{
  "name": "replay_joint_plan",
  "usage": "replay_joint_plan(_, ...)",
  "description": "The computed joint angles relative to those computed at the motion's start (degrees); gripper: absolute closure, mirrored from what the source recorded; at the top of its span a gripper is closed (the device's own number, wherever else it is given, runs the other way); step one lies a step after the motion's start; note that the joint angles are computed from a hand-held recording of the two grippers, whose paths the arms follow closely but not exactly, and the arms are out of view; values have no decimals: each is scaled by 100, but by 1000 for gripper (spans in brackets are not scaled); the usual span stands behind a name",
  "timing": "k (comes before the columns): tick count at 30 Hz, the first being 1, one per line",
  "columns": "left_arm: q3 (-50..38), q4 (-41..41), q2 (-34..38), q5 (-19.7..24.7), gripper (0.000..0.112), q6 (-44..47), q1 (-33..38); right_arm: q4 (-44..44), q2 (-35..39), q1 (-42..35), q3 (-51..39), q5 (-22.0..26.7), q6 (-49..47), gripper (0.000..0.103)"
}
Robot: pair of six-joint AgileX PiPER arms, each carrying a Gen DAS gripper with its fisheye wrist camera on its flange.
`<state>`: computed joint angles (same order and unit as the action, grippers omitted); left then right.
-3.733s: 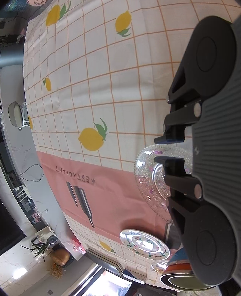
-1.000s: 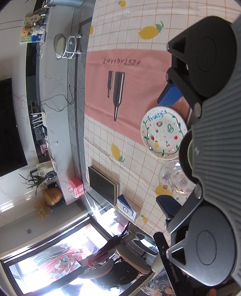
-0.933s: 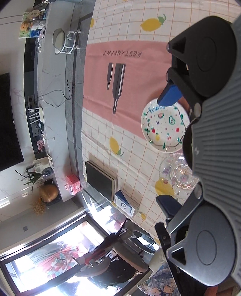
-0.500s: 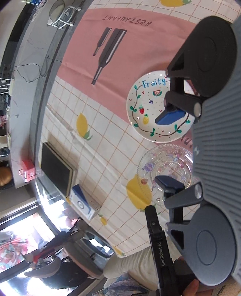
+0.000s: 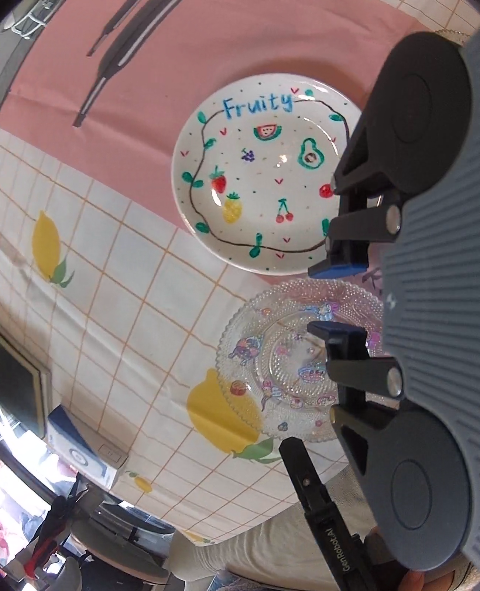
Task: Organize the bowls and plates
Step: 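Close both grippers on the second glass plate rim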
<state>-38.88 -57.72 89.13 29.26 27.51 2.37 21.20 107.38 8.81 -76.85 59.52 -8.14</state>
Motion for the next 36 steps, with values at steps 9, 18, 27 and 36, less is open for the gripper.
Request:
replay_joint_plan(9,48,-583,83,161,36,464,109,-135,395,3,-452,478,163,85)
replay_joint_plan(18,105,-1243,236,390,36,932,385,-139,673,138,-593,395,417,82)
replay_joint_plan(27,282,-2470,387,332,41,2116,292,367,801,80,-709,173,329,57)
replay_joint_plan(36,391,-2222,97,-648,75,1788,-271,39,574,129,-378,-309,605,79)
